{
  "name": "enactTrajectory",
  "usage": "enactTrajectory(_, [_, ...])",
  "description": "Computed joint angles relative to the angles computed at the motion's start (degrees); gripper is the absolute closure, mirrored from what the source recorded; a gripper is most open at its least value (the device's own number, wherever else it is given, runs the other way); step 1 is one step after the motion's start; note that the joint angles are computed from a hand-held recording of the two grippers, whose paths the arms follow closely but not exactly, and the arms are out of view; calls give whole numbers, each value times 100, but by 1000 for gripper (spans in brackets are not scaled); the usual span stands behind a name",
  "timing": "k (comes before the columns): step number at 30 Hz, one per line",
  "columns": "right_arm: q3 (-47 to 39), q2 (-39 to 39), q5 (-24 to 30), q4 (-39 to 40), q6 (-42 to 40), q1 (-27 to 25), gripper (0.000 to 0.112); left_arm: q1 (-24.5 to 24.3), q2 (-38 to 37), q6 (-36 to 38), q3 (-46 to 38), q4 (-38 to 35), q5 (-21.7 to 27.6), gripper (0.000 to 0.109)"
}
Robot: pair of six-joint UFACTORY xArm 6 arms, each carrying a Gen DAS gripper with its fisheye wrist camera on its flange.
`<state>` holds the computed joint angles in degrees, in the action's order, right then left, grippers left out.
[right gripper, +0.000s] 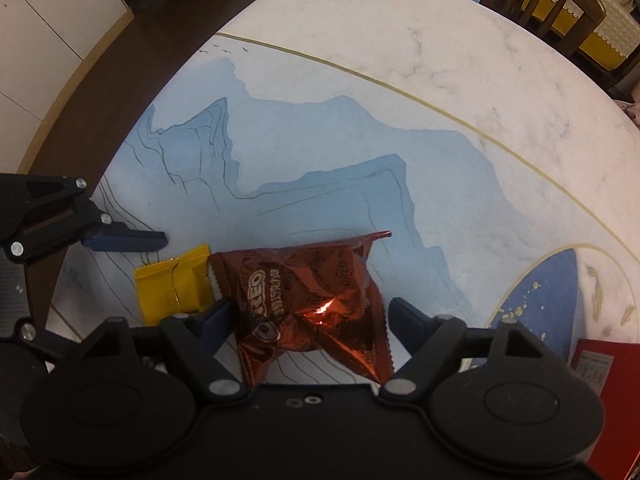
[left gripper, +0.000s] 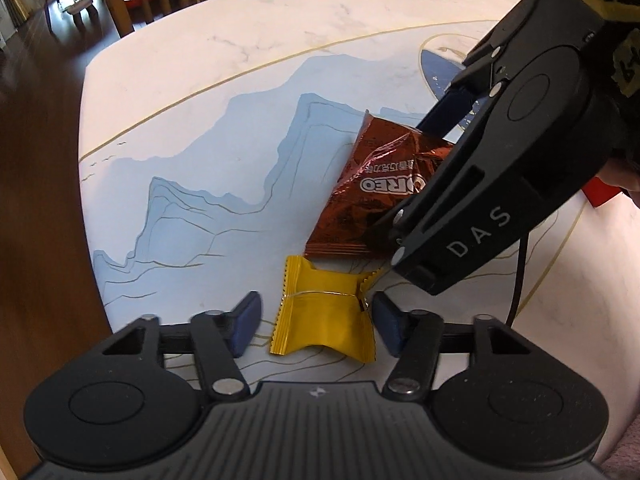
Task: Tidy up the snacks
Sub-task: 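Grasp the yellow candy with the left gripper while the right grasps the Oreo bag, then carry the yellow candy and Oreo bag with both grippers over the red box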
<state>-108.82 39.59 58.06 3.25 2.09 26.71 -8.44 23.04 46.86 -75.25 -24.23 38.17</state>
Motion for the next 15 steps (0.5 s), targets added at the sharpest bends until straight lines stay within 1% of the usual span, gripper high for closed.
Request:
enactTrajectory(1, [43, -27, -18, 29, -12, -3, 38, -3, -18, -37, 22, 9, -19, 59])
enactTrajectory(5, [255, -165, -112, 53, 58, 5, 45, -30, -137, -160, 197, 82, -148, 61])
enactTrajectory(8, [434, -291, -160, 30, 164, 5, 48, -66, -222, -261, 338, 138, -257, 67])
enactTrajectory(15, [1139, -795, -366, -61, 419, 12, 52, -94, -469, -328, 695, 86, -405, 69])
